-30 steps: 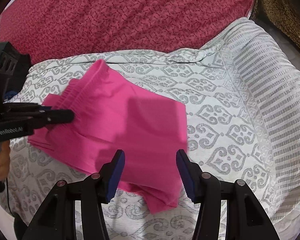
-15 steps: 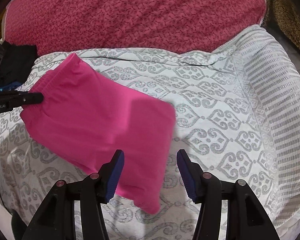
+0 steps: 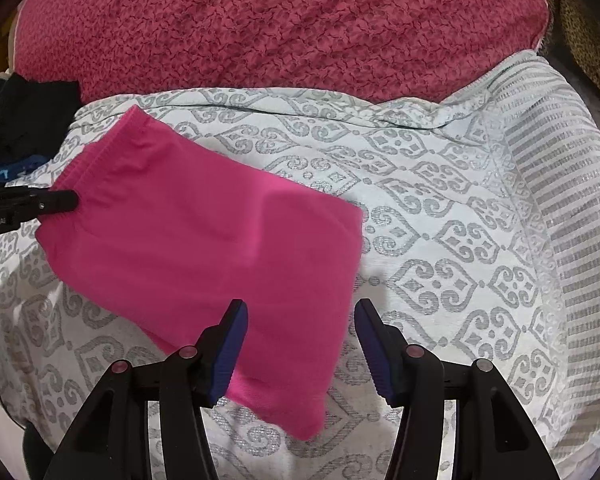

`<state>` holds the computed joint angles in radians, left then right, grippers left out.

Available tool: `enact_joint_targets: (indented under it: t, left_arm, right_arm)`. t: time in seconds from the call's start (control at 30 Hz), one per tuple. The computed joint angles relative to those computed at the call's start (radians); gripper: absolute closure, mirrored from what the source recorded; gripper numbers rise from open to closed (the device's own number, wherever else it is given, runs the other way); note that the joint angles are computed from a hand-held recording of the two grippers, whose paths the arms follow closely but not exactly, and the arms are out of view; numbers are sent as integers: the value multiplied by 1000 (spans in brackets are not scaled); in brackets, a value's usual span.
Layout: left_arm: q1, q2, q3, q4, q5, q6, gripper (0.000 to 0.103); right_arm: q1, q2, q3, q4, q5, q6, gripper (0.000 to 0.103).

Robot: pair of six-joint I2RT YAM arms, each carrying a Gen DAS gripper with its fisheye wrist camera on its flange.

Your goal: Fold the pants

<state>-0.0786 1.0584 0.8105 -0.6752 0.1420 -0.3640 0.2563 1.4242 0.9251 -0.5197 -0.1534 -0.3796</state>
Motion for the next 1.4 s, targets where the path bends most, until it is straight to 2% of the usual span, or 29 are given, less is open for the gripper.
enact_joint_targets:
  t: [0.1, 0.2, 0.33, 0.37, 0.47, 0.53, 0.63, 0.87, 1.03, 1.4]
  left_arm:
    - [41, -25, -33, -2, 18, 18, 83]
    - [84, 21, -74, -3, 22, 12, 78]
    - [158, 21, -131, 30, 70, -5, 51]
    - [168, 19, -135, 34, 80, -6, 49]
    - [198, 33, -139, 41, 131, 0, 47]
    - [199, 54, -144, 54, 162, 3, 46]
    - [191, 101, -145, 81, 183, 3, 39]
    - [222, 172, -141, 136, 244, 6, 34]
    - [222, 209, -118, 149, 236, 16, 34]
    - [139, 272, -72, 169, 128, 42, 21]
  right_arm:
    - [-14, 25, 7, 2, -18, 6, 42]
    - [-35, 83, 28, -8, -37, 26, 42]
    - [-79, 149, 62, -34, -92, 59, 42]
    - [-92, 160, 70, -41, -108, 61, 42]
    - [-133, 200, 106, -60, -149, 77, 40]
    - [-158, 231, 136, -84, -187, 90, 35]
    - [-183, 291, 185, -126, -252, 93, 33]
    - [-184, 453, 294, -200, -390, 112, 32]
    - [-134, 489, 307, -166, -369, 135, 29]
    - [-63, 493, 311, -125, -300, 118, 27]
